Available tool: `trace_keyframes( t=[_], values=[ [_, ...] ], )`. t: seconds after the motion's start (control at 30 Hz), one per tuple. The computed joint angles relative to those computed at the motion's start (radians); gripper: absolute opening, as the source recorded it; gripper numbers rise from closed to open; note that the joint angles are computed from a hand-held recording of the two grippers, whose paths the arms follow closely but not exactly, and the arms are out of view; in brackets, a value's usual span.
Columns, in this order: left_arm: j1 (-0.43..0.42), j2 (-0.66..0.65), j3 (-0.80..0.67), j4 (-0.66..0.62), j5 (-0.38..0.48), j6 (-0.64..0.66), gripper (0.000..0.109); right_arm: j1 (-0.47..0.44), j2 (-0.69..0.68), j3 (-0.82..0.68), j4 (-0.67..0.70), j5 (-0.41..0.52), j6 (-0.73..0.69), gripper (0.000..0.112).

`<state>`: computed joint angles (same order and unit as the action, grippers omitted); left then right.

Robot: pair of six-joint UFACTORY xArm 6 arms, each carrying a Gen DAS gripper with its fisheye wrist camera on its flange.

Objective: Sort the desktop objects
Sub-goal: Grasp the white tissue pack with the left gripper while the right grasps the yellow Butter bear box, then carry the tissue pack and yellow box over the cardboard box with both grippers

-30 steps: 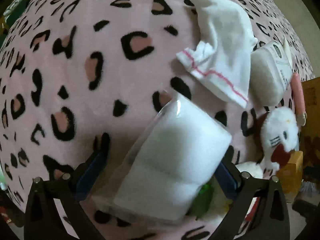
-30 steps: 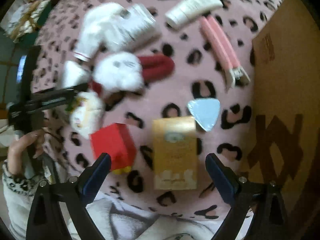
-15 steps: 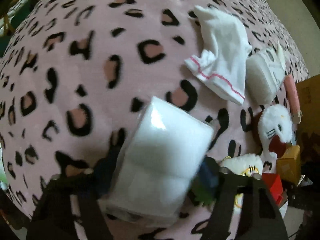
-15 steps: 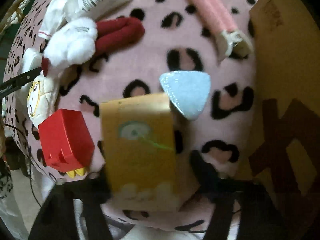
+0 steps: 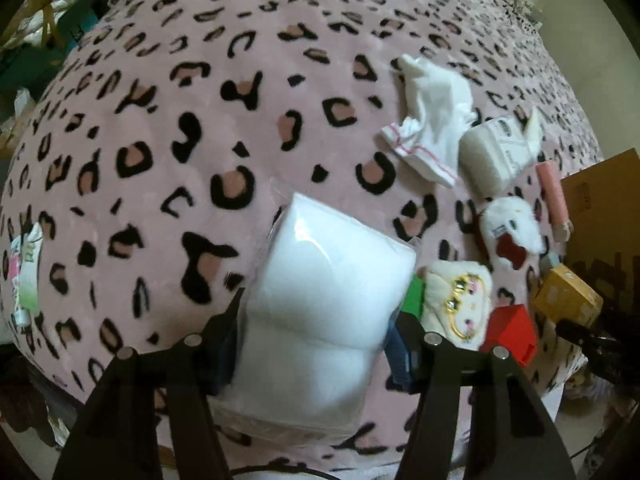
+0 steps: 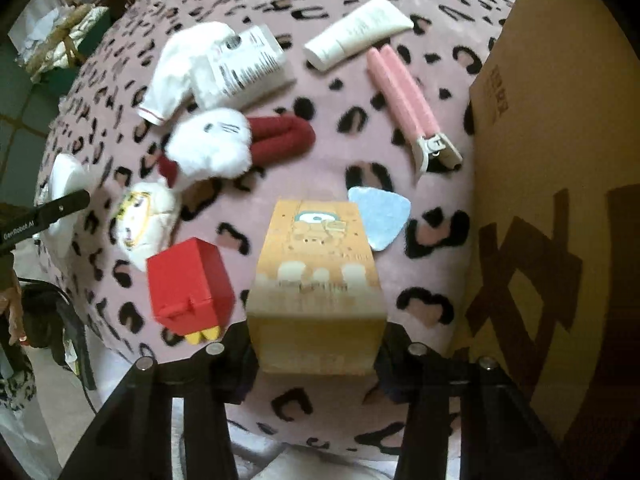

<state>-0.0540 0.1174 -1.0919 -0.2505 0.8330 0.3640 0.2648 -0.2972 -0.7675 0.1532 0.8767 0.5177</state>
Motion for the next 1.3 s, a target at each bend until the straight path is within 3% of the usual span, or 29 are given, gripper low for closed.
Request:
trace_keyframes(
  t=[0.17,0.2,0.3,0.67,0.93,1.3],
  values=[
    [-0.001,-0.094,0.068,-0.038,0.010,0.011,0.061,0.002,-0.019,0.007,-0.004,-0.025,0.017,0.047],
    [-0.005,-0.101,0.069,-0.036,0.014,0.006,0.061,-0.013,-0.019,0.031,0.012,-0.066,0.000,0.047],
    [-0.005,-0.150,0.098,-0.038,0.022,0.011,0.061,-0.032,-0.110,0.108,0.025,-0.090,-0.027,0.047],
    [-0.106,-0.267,0.076,-0.047,0.055,0.023,0.061,-0.035,-0.310,0.076,-0.098,-0.011,0.032,0.047],
    [-0.221,-0.256,-0.036,-0.057,0.075,0.016,0.061,-0.057,-0.451,0.081,-0.167,0.041,0.072,0.047],
    [-0.439,-0.176,-0.210,-0.046,0.091,-0.032,0.061,-0.181,-0.653,0.166,-0.173,0.132,0.063,0.047]
  ],
)
